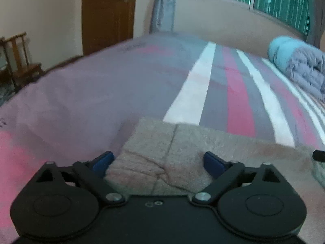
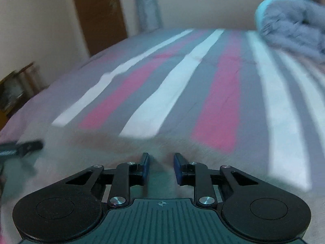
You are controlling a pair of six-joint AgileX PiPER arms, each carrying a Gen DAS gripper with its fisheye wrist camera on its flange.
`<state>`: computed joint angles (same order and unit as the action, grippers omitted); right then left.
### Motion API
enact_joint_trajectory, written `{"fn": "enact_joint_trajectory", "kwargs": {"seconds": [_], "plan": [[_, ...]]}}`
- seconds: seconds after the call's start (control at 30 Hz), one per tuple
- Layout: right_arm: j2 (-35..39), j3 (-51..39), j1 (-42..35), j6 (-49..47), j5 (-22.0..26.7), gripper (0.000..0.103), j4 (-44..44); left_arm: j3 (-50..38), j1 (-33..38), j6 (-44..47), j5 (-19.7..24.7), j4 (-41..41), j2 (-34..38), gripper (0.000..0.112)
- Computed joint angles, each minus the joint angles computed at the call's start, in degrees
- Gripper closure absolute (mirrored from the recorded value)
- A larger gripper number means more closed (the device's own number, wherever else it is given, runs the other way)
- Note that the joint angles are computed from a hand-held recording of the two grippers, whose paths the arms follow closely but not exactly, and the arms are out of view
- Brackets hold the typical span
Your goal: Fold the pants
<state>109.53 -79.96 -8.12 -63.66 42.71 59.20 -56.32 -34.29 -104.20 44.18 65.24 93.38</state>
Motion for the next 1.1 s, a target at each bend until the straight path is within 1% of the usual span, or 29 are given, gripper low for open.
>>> {"fn": "enact_joint_trajectory", "kwargs": {"seconds": [0.03,0.1,0.17,0.2,0.23,0.27,0.3,0.33,0.37,0.4,0.43,0.5,0.53,0.57,0.6,0.63,0.67,0.7,0.73,0.77,0.8,0.83,0.87,0.97,1.0,1.03,1.1], "plan": [[-0.57,0.82,-1.48,-1.91,1.31,0.078,3.12,0.05,-1.67,-1.55,1.87,0.92,-0.34,0.03],[-0.94,1.97,-3.18,-4.95,2.98,0.078,7.11,0.49,-3.95,-3.98,2.82,2.49,-0.87,0.029],[-1.24,3.31,-3.75,-6.47,4.61,0.078,8.22,-0.2,-5.28,-1.66,4.9,2.52,0.73,0.023],[-1.61,4.27,-2.87,-7.12,3.16,0.077,7.06,-0.39,-4.38,1.46,3.98,0.64,1.82,0.022],[-1.15,4.07,-1.61,-5.57,0.27,0.077,3.62,1.02,-2.67,2.29,0.77,-0.73,1.21,0.022],[-0.38,4.17,-1.74,-4.83,-0.33,0.077,2.46,2.98,-1.95,0.83,-1.01,-0.69,-1.0,0.024],[-1.09,4.33,-2.93,-3.59,1.37,0.076,3.13,4.55,-2.58,-2.57,-0.58,1.65,-2.56,0.028],[-1.95,5.05,-5.26,-4.31,2.76,0.076,4.7,5.69,-4.11,-4.7,1.56,3.28,-4.05,0.028],[-3.93,7.26,-7.68,-7.33,2.31,0.076,7.41,6.24,-5.56,-5.04,3.36,3.31,-5.31,0.027],[-6.05,10.17,-11.0,-12.64,2.75,0.075,11.17,7.09,-6.63,-5.88,3.63,3.87,-6.54,0.027],[-7.09,11.61,-14.74,-15.96,3.96,0.075,12.77,8.17,-8.08,-7.56,3.86,4.94,-7.74,0.026],[-7.88,12.63,-20.61,-18.3,3.57,0.075,11.48,7.96,-11.5,-8.17,6.53,4.35,-7.95,0.025],[-7.33,12.38,-23.49,-17.86,3.14,0.075,10.15,7.61,-12.99,-8.41,7.4,4.18,-7.46,0.024],[-6.02,11.09,-26.02,-15.18,2.66,0.075,7.37,6.96,-13.95,-7.92,7.8,3.67,-6.9,0.024],[-3.5,8.13,-28.24,-10.53,2.95,0.076,2.3,5.73,-15.35,-7.43,8.94,2.73,-5.69,0.024],[-0.23,4.64,-30.41,-7.17,5.54,0.076,-0.47,4.4,-16.61,-6.61,10.12,1.85,-4.66,0.024],[1.85,1.14,-32.67,-3.73,9.7,0.075,-0.96,3.31,-17.78,-6.1,11.18,1.37,-3.99,0.023],[1.97,-0.22,-35.47,-2.28,11.56,0.073,0.35,3.1,-19.1,-6.51,12.35,1.37,-3.81,0.022],[1.15,-0.43,-37.81,-2.43,11.13,0.067,2.13,3.06,-19.84,-6.78,12.41,1.14,-4.01,0.022],[1.1,-1.09,-40.98,-2.76,12.31,0.061,4.89,3.0,-20.28,-6.91,12.17,0.53,-4.27,0.022],[2.23,-3.12,-44.81,-1.2,15.38,0.052,6.9,3.1,-20.71,-7.43,12.41,0.46,-4.19,0.022],[3.58,-5.31,-48.48,0.65,17.79,0.05,8.22,3.19,-21.74,-8.09,13.26,0.35,-4.11,0.022],[4.41,-6.85,-52.13,2.1,19.25,0.05,9.2,3.53,-22.29,-8.48,13.01,-0.17,-4.2,0.021],[9.74,-15.4,-62.73,8.71,23.07,0.05,8.41,4.56,-20.85,-6.79,7.48,-4.44,-3.5,0.017],[12.59,-19.45,-65.43,11.99,24.1,0.05,7.62,4.23,-21.16,-6.06,7.01,-5.16,-2.12,0.016],[14.94,-23.69,-67.74,15.88,25.28,0.05,6.11,4.13,-22.03,-7.12,8.11,-4.08,-1.08,0.016],[20.07,-31.72,-70.53,22.88,26.93,0.05,3.62,4.56,-22.29,-8.68,8.29,-3.13,-0.7,0.016]]}}
